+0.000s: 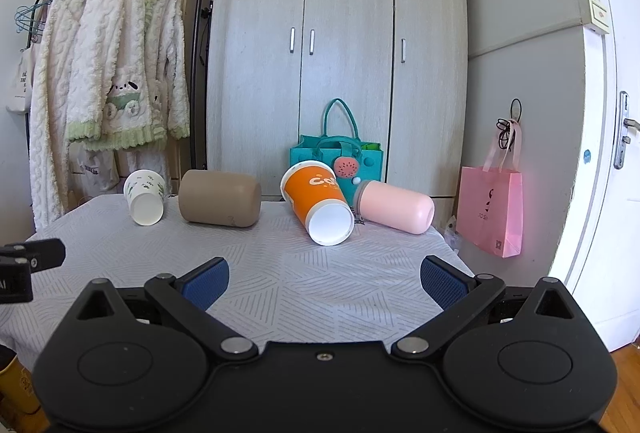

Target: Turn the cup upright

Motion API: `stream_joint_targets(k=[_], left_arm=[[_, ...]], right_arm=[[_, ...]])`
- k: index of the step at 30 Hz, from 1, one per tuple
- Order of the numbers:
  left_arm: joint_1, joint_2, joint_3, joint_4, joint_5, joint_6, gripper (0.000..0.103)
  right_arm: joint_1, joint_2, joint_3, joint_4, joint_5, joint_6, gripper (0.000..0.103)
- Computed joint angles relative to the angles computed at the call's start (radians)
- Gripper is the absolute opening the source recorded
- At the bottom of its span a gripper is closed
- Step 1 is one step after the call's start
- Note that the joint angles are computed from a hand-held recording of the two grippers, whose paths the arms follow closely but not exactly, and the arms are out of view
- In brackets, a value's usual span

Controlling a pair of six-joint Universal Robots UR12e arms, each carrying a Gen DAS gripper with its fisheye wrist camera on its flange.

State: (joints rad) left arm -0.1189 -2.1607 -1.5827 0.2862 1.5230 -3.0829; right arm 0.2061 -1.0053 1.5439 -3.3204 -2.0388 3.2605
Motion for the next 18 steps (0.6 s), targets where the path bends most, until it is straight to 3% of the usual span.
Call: stream_joint_targets(k=[7,18], left_arm=[[0.019,0.01,0.004,-0.066,-0.071,-0.08,0.103],[0.012,0.004,0.004,-0.067,-0.036,0.02,0.103]], right_arm=[[0.003,-0.003,0.0,0.006,-0.007,0.004,0.103],[0.004,-0.004,-0.004,0.033,-0.02,0.03,0.103]])
